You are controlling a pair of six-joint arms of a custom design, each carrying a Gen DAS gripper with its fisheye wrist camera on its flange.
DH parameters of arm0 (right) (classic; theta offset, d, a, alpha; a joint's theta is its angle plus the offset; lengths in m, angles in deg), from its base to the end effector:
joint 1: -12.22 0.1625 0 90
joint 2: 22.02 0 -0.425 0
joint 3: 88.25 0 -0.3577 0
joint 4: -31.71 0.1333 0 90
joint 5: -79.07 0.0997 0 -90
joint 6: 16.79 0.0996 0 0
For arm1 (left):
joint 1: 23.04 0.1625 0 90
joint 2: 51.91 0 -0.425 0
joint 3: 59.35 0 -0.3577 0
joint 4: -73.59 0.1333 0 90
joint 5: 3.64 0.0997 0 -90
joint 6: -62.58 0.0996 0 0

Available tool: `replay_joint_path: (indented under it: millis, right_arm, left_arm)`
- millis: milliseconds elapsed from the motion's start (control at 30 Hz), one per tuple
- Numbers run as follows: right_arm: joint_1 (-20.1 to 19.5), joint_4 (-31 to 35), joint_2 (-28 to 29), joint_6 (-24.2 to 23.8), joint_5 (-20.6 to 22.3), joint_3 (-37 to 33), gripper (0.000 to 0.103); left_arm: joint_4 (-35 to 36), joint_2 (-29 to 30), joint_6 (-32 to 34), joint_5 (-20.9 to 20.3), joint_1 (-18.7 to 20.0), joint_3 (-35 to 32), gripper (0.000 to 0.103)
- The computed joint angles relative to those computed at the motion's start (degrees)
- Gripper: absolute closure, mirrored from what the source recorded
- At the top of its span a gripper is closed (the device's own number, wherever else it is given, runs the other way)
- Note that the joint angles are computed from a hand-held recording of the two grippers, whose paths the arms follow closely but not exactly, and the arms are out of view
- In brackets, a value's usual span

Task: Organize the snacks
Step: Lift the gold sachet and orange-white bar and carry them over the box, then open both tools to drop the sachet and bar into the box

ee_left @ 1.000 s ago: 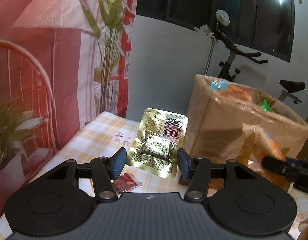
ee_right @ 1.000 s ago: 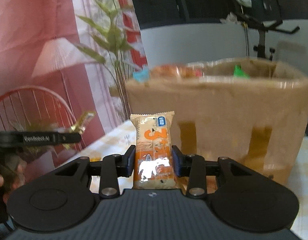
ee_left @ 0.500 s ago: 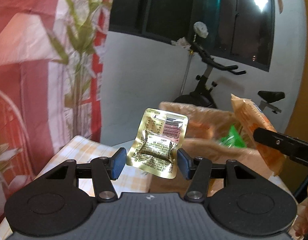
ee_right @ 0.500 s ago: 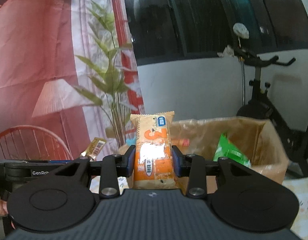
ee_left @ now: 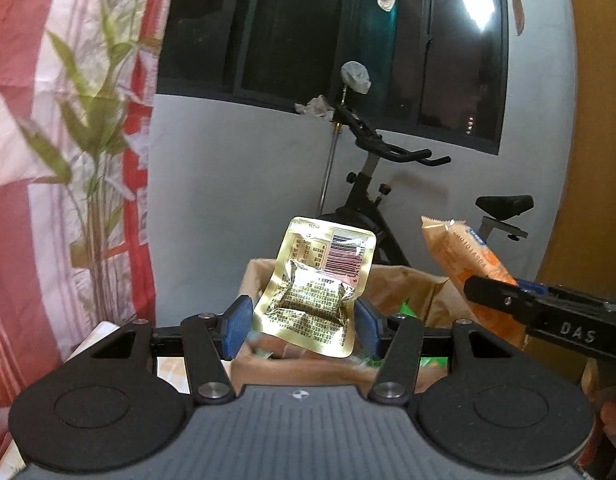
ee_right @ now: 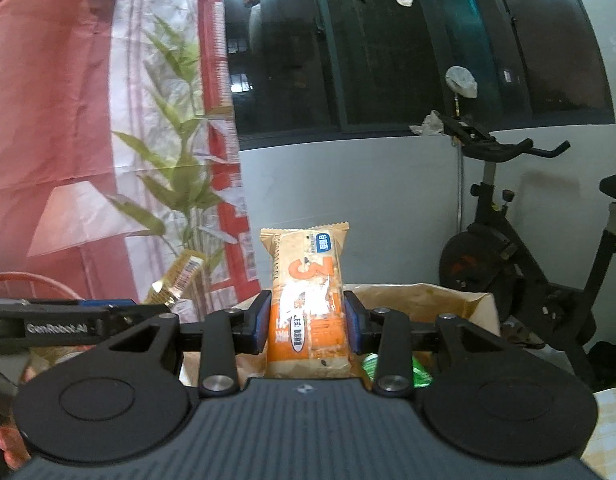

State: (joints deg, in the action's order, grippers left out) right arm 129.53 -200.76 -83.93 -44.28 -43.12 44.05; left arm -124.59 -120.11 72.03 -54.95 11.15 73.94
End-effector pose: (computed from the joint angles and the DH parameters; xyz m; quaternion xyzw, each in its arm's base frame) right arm 0.2691 -0.3462 0.2694 0.2127 -0.7648 0.5649 0.2251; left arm -0.2494 -0.4059 0.2440 0.3708 0.8047 -0.4398 0.1468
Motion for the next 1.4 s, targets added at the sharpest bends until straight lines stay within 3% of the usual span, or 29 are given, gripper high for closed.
replay_joint_path:
  millis: [400,633,1000,1100,1233,1400]
  right_arm:
    - [-5.5,4.8,-4.3,-2.6,-0.3,-2.1,0.064]
    - [-8.5,5.6,-5.0,-1.1,-0.9,-2.0,0.064]
    - [-12.1,9.1,-3.6,0.5,-3.0,-3.5,0.064]
    - [-12.1,8.9,-2.6,-0.2,-4.5,-4.2,0.062]
    - [-11.9,9.8,-3.0,0.8,-3.8,-4.2,0.045]
    - [-10.2,9.8,-3.3,0.5,-4.1,-3.6,0.042]
  left_arm:
    - [-0.1,6.5,3.5,-1.9,0.2,-6.5,0.044]
    - [2.0,11.0,4.3,-2.7,0.8,-9.7,0.044]
    - [8.3,16.7,3.2,-0.3,3.2,-16.3,0.042]
    - [9.9,16.9,2.6,-0.4,3.7,-16.6,0.033]
    - [10.4,16.2,2.0,0.5,3.7,-15.9,0.029]
    - [11.3,12.9,1.0,-0.3,3.9,-14.6,0.027]
